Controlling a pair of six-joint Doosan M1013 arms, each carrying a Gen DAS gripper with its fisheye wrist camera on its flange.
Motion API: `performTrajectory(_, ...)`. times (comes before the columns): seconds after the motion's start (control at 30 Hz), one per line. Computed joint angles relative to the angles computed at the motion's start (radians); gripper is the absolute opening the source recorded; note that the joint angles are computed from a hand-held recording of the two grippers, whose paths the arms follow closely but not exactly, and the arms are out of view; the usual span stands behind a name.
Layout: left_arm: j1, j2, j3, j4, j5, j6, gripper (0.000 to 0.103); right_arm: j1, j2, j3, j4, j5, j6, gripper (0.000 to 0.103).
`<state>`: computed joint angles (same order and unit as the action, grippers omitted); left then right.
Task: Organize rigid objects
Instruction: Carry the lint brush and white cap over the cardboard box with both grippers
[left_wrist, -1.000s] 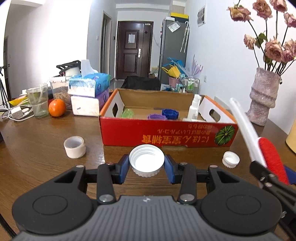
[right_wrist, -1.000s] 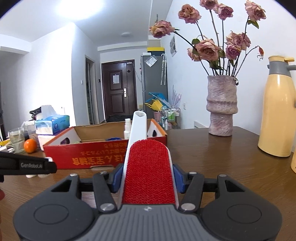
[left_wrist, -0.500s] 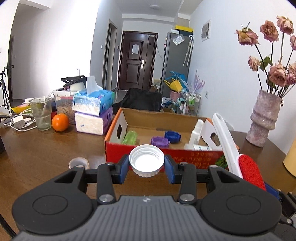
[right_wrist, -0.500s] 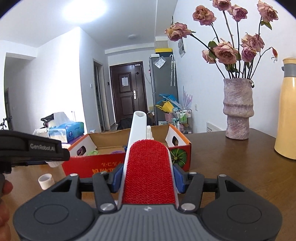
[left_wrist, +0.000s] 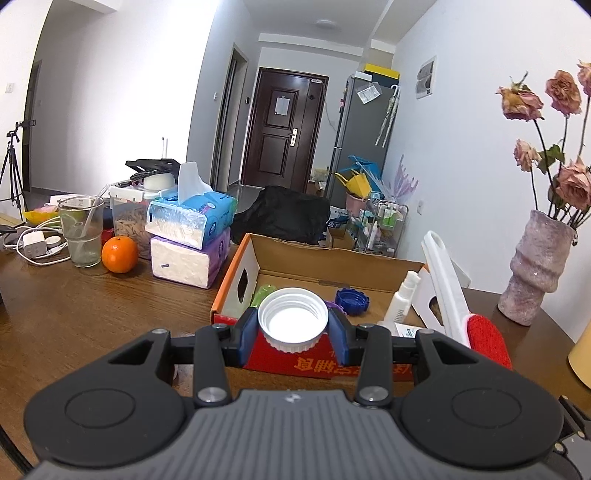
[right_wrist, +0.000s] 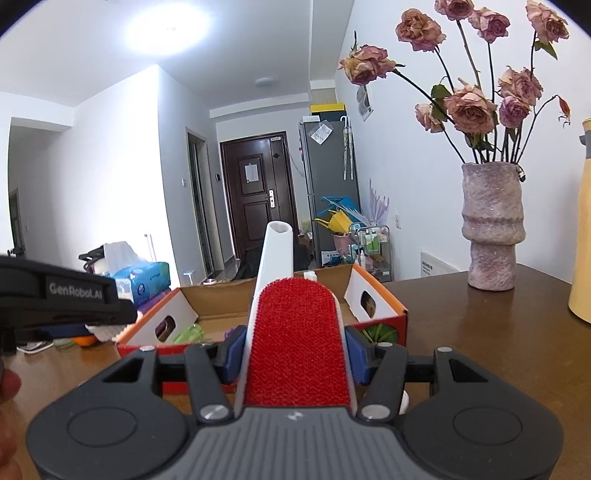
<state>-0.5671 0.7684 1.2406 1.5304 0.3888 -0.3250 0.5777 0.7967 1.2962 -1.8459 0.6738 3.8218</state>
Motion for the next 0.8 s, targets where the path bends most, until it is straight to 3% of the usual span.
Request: performTrajectory(0.8, 0.028, 0.082, -0.152, -0.174, 0.022, 0.156, 0.041, -0.041, 0.074, -0.143, 0.008, -0.094, -0.049, 0.055)
